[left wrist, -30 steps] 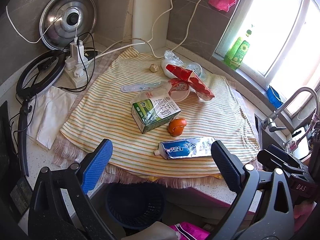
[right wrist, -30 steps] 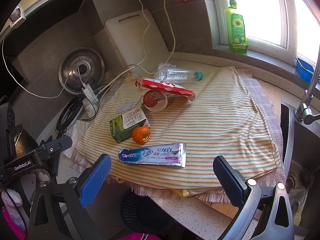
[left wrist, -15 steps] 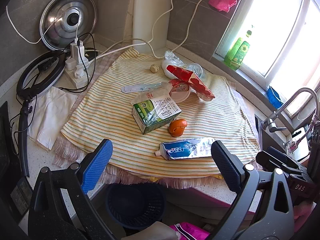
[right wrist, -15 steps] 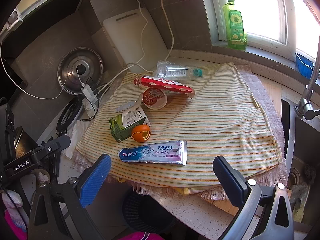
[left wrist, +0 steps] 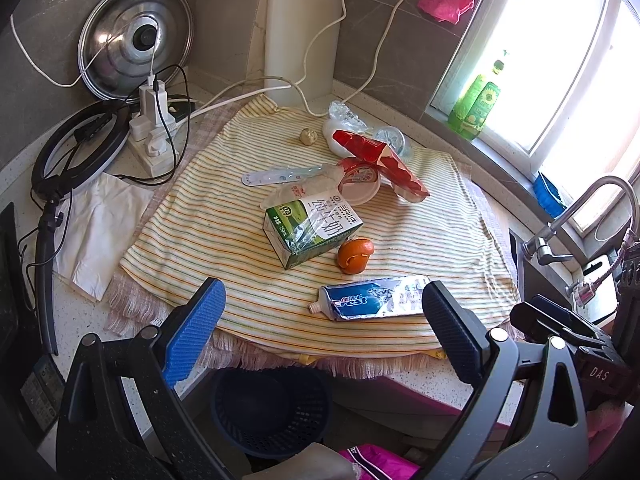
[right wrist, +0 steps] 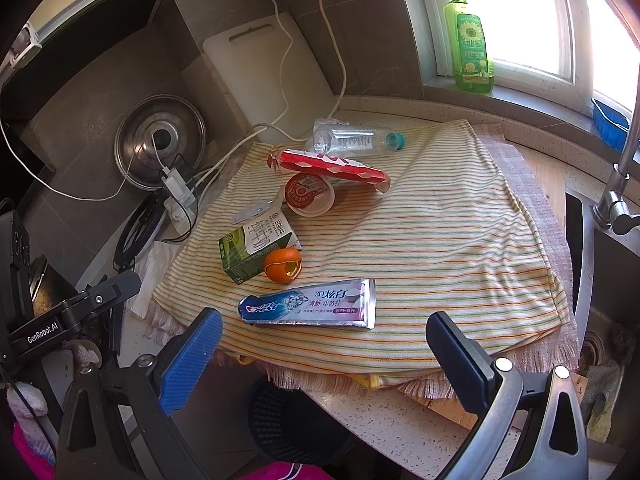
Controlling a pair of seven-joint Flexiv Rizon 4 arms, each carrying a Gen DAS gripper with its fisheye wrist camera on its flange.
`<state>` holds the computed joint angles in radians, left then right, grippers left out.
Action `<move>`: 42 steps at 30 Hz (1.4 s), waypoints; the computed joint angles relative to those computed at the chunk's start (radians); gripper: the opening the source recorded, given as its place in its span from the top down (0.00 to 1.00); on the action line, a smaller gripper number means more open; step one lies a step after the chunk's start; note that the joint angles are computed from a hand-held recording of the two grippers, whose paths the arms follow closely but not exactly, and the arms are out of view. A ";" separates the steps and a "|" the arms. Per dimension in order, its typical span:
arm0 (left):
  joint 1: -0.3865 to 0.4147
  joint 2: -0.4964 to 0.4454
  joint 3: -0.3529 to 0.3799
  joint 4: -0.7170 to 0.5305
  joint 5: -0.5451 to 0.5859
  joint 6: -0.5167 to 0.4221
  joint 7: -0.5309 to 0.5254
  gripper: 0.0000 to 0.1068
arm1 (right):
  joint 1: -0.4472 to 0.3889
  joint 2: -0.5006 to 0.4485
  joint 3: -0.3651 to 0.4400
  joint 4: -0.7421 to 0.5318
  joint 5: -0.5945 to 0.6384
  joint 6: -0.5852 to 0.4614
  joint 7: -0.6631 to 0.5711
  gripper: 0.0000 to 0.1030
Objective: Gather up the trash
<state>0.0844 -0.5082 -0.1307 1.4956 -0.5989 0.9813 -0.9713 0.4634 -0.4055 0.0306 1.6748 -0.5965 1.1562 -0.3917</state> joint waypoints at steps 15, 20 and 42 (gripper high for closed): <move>0.000 0.000 0.001 0.000 -0.001 -0.003 -0.003 0.06 | -0.011 -0.015 0.009 -0.016 0.054 0.010 -0.048 0.01; 0.000 0.001 0.000 0.002 -0.002 -0.002 -0.004 0.06 | -0.009 -0.015 0.007 -0.017 0.058 0.010 -0.052 0.01; 0.031 -0.081 0.000 -0.090 0.024 -0.078 -0.035 0.06 | -0.007 -0.048 0.006 -0.039 0.091 0.007 -0.073 0.02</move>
<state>0.1159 -0.5896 -0.1311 1.4053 -0.5749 0.9033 -1.0066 0.4563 -0.4537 0.0367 1.6357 -0.5057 1.1633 -0.4650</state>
